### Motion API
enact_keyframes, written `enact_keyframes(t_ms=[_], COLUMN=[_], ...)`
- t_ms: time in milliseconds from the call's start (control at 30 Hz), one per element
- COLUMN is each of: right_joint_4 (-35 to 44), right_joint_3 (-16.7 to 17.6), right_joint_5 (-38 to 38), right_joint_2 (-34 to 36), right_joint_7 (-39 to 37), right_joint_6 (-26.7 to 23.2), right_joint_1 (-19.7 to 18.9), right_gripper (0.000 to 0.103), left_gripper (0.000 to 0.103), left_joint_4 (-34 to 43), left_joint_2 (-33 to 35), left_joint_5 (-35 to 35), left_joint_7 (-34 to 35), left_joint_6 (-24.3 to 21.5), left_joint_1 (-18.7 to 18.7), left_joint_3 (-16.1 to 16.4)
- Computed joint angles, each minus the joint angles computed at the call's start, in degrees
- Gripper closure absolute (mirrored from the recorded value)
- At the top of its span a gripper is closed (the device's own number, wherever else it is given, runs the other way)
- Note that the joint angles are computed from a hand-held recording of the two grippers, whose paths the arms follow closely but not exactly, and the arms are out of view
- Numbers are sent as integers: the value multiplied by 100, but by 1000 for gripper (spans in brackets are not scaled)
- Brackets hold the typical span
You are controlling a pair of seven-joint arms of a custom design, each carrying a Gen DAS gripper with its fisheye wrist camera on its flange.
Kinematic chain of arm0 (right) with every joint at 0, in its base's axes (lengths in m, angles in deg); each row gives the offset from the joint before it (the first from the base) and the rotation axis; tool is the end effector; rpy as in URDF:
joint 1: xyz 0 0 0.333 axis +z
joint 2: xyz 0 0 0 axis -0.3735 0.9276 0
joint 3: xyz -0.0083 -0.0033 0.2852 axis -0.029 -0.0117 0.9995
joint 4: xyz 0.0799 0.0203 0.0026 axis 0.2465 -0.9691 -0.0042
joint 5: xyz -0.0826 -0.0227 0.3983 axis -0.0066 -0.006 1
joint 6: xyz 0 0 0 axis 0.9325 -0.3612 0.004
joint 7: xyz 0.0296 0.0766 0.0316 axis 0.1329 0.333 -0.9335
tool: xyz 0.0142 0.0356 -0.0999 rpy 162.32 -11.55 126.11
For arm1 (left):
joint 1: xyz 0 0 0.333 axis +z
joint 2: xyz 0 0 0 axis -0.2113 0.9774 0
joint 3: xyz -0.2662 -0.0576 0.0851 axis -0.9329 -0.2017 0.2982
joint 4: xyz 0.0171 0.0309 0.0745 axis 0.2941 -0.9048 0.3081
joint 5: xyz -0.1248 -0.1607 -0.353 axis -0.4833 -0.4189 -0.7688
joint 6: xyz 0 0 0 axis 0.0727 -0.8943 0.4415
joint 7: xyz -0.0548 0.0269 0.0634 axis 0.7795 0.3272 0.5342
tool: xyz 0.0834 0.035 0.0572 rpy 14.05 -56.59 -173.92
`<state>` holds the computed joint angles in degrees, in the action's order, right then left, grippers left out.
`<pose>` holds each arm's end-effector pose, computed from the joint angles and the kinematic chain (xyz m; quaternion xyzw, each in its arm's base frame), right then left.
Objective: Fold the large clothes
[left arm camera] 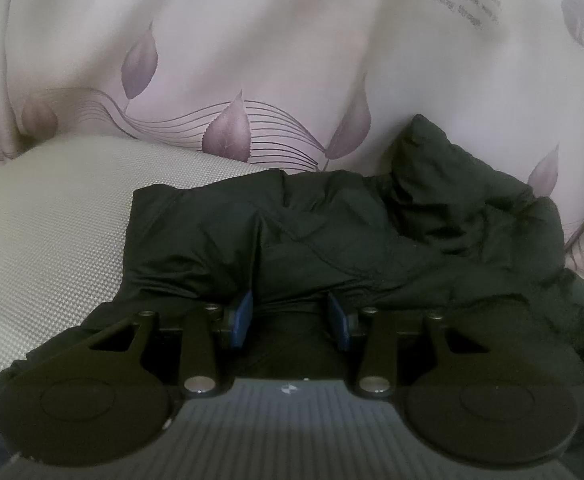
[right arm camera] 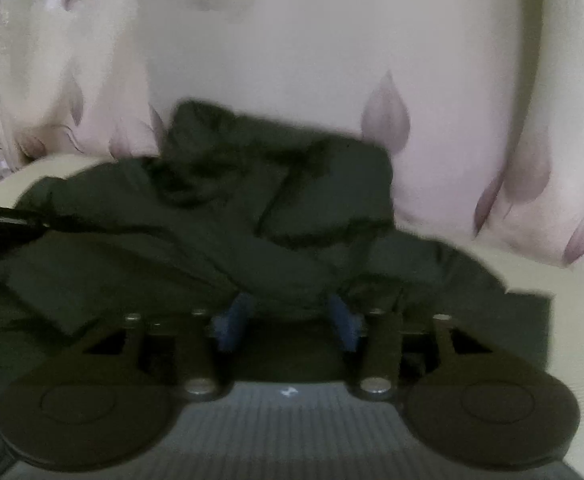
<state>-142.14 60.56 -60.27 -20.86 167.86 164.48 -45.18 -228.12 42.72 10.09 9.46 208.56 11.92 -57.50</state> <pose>0.4305 0.2752 0.4442 -0.7206 0.5005 -0.3026 0.3724 0.4228 -0.1490 0.4079 -0.6902 0.5574 -0.3625 0.2855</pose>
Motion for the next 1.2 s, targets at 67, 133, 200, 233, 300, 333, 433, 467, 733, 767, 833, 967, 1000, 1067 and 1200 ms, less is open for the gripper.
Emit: enact_keyframes(t_ms=[67, 133, 200, 233, 300, 333, 433, 467, 733, 767, 833, 967, 1000, 1067, 1200], right_joint_4=[-174, -198, -181, -161, -191, -163, -96, -81, -84, -79, -85, -86, -89, -89, -122], right_joint_3=[-170, -133, -302, -584, -796, -671, -1164, -1410, -1138, -1160, -1197, -1055, -1048, -984, -762], right_joint_5=[-24, -134, -222, -175, -179, -272, -358, -346, -936, -970, -999, -1085, -1089, -1115, -1100], right_joint_2=[-181, -242, -65, 131, 357, 356, 570, 668, 563, 578, 581, 539, 531, 514, 454], right_joint_7=[-136, -238, -187, -177, -19, 68, 22, -29, 512, 522, 552, 663, 671, 702, 745], right_joint_6=[13, -272, -432, -441, -242, -261, -341, -329, -331, -319, -306, -294, -298, -284, -180], right_joint_1=[265, 279, 420, 658, 784, 654, 1096, 1314, 999, 1003, 1029, 888, 885, 819, 602], right_gripper=[37, 37, 34, 33, 33, 33, 33, 33, 32, 32, 32, 32, 32, 31, 31], left_gripper=[57, 57, 57, 57, 57, 57, 57, 57, 57, 57, 57, 57, 56, 56, 52], left_joint_4=[3, 7, 9, 6, 9, 7, 0, -3, -45, -54, -58, -71, -75, -74, -105], left_joint_2=[-19, -34, -51, -55, -64, -54, -52, -53, -153, -156, -158, -173, -172, -194, -465], left_joint_5=[3, 10, 23, 29, 43, 46, 23, 17, -89, -98, -127, -182, -187, -212, -250], left_joint_7=[-19, -34, -43, -45, -51, -52, -56, -50, -28, -17, 3, 47, 65, 74, -3], left_joint_6=[-1, -1, -4, -2, -4, 13, 48, 54, 126, 138, 150, 169, 172, 172, 58], left_joint_1=[38, 79, 114, 118, 136, 133, 156, 161, 310, 308, 317, 338, 330, 363, 532], left_joint_3=[-48, -95, -133, -135, -153, -142, -165, -170, -356, -352, -365, -395, -384, -423, -697])
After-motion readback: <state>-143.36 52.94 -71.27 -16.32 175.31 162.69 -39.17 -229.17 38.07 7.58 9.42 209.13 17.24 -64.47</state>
